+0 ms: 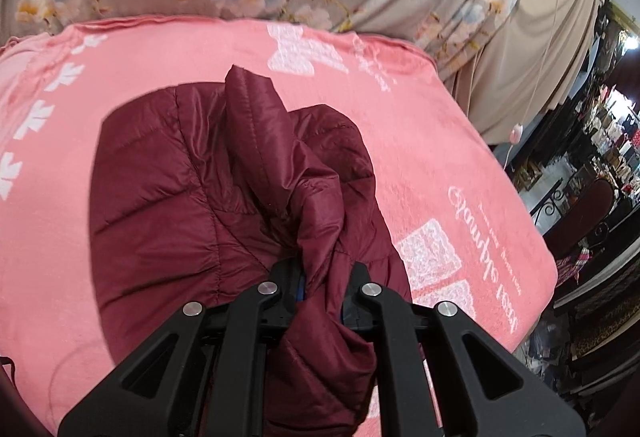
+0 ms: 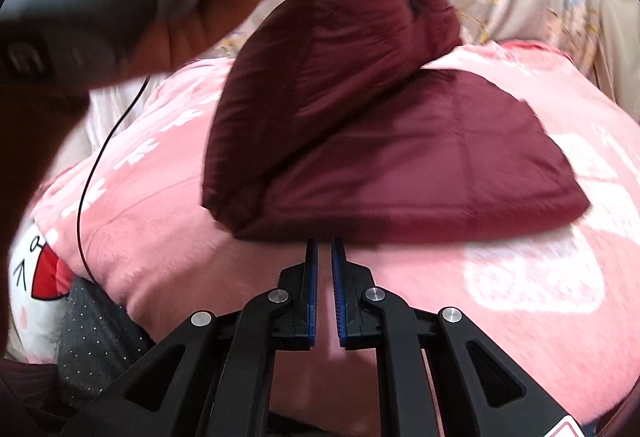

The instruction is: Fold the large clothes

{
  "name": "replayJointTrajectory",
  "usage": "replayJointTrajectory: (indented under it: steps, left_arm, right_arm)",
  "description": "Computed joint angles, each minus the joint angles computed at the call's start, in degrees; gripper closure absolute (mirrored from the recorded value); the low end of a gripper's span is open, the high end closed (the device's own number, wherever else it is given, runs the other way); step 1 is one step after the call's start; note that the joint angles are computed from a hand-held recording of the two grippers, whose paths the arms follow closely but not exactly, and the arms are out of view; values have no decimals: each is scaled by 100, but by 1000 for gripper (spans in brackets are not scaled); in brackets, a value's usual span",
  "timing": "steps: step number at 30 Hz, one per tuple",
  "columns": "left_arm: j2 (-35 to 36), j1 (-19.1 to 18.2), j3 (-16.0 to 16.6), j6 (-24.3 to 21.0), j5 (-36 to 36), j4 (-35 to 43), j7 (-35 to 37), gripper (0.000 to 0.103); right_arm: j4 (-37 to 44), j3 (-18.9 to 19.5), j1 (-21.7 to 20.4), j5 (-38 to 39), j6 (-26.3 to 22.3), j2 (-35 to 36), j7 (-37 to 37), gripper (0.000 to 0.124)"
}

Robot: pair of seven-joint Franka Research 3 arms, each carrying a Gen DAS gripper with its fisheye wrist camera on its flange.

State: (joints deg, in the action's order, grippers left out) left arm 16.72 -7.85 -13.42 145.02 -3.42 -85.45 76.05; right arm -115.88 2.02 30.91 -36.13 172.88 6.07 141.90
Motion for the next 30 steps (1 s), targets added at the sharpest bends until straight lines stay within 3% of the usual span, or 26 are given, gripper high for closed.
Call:
replayJointTrajectory:
  steps: [11,17,19,20,21,24,25,28,30]
  left_arm:
    - [921,-353,66,-760,545,988,-387,94]
    - [1240,-474,90,-1062,780,1363,-417,92]
    - [1307,-443,37,-1163,717,1458,-325,88]
    - [1278,-364,-40,-1155,573,1442,-210,85]
    - [1186,-193,-191,-1091,256,1341,-4,78]
    - [715,352,-567,-565,-886,818,677,52]
    - [542,419,-563,-344,-1081,655,810,42]
    - [217,391,-271,141,-1027,505,781,33]
    - [332,305,-11,147,-653,822,506,30]
  right_arm:
    - [-497,190,-619,-225,-153,-533,551,113]
    - [-636,371,-947,374,-117,-663,144,112]
    - [-644,426,-1012,258,-149,-746,285,111]
    - [-580,438,-1064,268,-158,-743,233,104]
    - [-509,455,-1129,40,-167,-766,419,91]
    - [-325,468,-1260,-64,35,-746,473,71]
    - [-215,461,-1275,69,104,-695,352,69]
    - [162,448,-1229,1023,269,-438,-449,62]
    - [384,416,-1137,1560,197,-278,-946,57]
